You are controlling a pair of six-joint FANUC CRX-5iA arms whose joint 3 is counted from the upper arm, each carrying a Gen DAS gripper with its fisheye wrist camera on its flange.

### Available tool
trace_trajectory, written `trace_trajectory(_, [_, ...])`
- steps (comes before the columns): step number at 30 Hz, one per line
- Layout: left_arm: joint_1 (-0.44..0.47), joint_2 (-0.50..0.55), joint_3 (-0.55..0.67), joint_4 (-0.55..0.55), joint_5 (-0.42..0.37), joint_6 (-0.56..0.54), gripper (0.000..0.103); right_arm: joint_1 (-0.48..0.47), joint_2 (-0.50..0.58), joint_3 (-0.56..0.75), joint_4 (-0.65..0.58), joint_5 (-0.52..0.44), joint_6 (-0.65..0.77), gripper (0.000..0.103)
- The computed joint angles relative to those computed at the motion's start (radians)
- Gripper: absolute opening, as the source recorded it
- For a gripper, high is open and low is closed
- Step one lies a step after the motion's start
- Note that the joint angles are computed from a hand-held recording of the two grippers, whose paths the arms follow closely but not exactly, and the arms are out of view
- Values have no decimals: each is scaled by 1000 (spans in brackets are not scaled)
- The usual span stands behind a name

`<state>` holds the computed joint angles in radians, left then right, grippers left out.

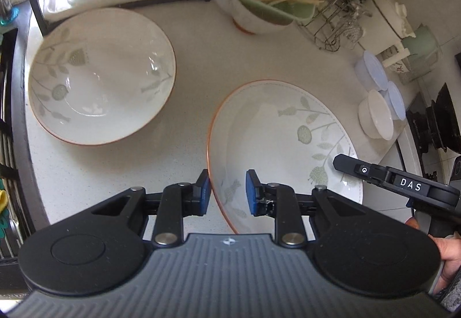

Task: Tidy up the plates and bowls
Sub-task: 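Lift the leaf plate with both grippers and carry it over the rose plate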

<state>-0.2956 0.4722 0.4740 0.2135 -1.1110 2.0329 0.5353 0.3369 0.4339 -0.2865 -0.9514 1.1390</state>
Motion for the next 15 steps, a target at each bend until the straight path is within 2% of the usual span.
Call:
trace_trajectory(7, [-6,93,124,-32,-76,54,28,-38,74,78,-49,-76,104,15])
trace_trajectory(15, [-17,209,320,-70,-184,85,28,-54,126,127,-52,-100,167,15])
